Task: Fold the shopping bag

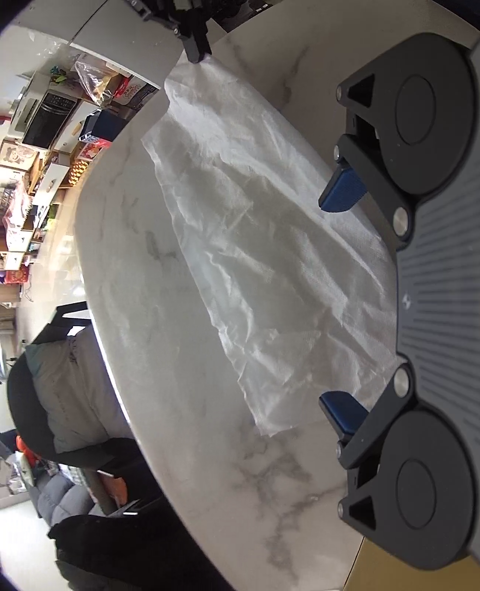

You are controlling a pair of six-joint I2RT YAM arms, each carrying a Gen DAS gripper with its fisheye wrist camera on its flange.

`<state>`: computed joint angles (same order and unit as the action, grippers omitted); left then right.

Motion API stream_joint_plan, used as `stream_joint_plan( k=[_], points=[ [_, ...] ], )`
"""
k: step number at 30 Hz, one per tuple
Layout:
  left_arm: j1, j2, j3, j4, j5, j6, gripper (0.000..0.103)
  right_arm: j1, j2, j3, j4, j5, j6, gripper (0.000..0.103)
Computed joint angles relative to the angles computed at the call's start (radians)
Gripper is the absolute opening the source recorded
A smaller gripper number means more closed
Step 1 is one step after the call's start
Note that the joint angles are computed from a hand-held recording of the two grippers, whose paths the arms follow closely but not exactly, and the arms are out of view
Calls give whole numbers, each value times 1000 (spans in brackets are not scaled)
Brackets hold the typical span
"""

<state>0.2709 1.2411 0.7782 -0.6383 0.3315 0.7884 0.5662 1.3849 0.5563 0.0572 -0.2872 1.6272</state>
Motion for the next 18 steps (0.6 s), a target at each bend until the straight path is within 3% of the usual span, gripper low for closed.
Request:
stream_joint_plan(
  k=[4,6,10,14,18],
  points=[
    [-34,-193,-102,-32,111,343,102,-10,-5,10,-14,-23,19,0],
    [-93,-243,-155,-29,126,435,102,-14,-14,12,-22,-32,33,0],
    [-237,-222,-240,107,20,421,102,-21,-38,9,-30,-52,68,0],
    [-256,-83,-203,155,-11,400,103,-30,-70,-3,-23,-74,100,0],
    [-215,95,-69,58,9,393,102,-48,-97,-13,-18,-96,104,0]
  ],
)
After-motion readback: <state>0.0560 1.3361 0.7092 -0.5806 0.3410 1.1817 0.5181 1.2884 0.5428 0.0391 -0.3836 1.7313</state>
